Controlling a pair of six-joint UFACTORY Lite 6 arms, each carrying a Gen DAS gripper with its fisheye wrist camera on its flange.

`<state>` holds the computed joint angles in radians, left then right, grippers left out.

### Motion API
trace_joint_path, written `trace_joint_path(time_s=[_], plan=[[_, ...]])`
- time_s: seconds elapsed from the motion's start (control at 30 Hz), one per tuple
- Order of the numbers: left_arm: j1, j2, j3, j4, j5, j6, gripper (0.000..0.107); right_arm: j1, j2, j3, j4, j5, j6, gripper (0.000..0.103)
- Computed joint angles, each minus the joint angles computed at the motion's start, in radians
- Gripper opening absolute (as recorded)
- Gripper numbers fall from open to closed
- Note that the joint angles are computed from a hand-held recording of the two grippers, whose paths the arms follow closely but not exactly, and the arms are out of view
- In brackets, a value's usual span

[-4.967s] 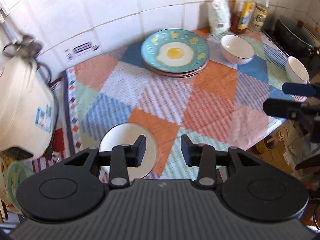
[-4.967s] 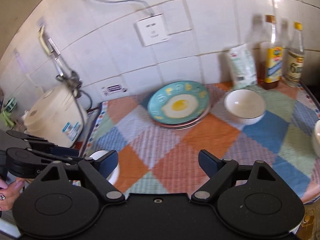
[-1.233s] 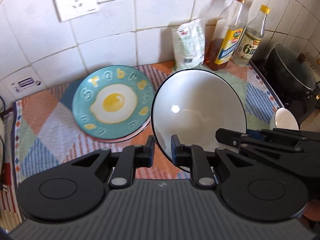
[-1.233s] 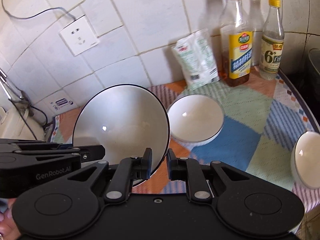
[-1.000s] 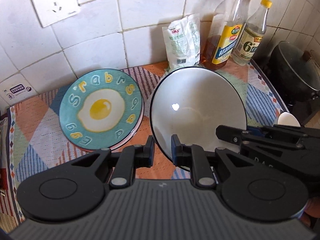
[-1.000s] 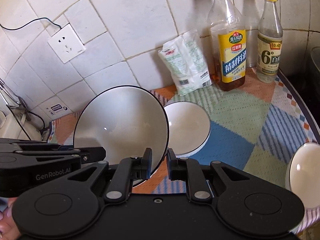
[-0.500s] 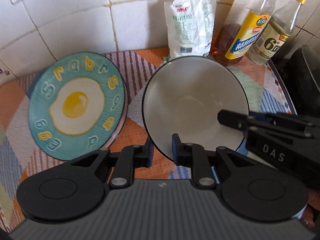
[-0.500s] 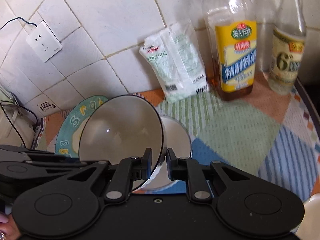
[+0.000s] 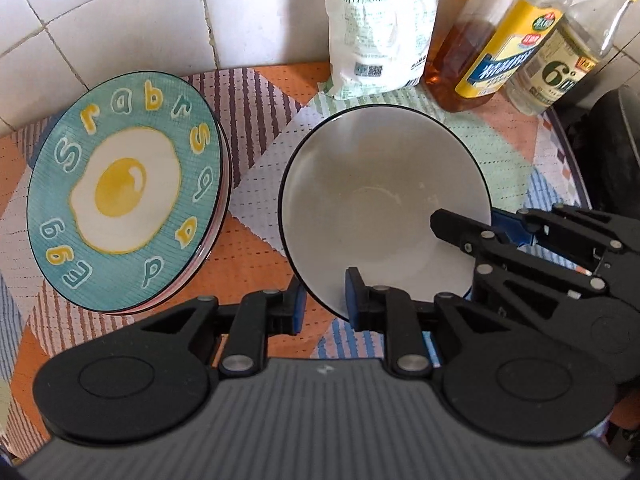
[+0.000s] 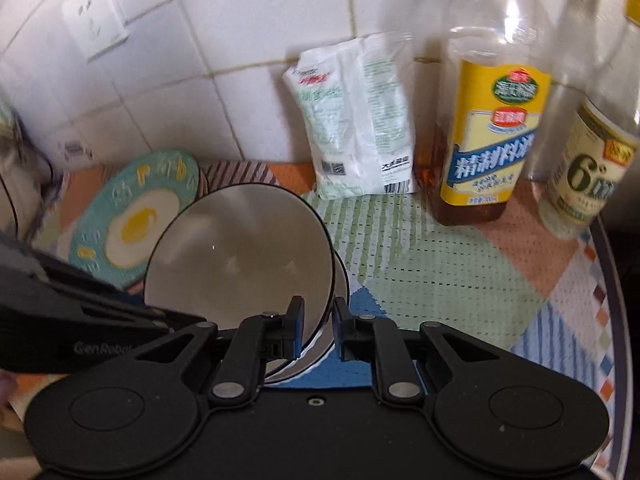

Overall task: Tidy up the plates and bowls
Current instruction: 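Lower the bowl into the first bowl and open the right tool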

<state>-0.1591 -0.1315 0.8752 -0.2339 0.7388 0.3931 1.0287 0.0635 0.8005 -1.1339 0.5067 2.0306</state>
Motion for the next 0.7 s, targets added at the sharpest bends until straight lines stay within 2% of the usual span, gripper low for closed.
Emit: trace_joint_path(time_s=[0.17,0.3,0.37,0.5,0.7], plan=[[-0.021,0.040,0.029,0.045,0.012,-0.062,0.020,0.019,0.054,0.056,0.040,0.045,-0.115,0.021],[-0.032,0.088,0.074,0.062,0.037,-0.123,0.021,0.072,0.127,0.112,0.014,0.144,-0.167,0.026],[-0.049,0.094,0.082,0.082,0.034,-0.144,0.021,0.068,0.134,0.105,0.012,0.149,-0.168,0.026],[-0.065,0.085,0.075,0.109,0.028,-0.168,0.021,0.045,0.051,0.011,-0.074,0.084,-0.010,0.026],[-0.049,-0.050,0.005,0.105,0.020,-0.102,0.026,0.130,-0.109,-0.108,-0.089,0.155,0.172,0.029]])
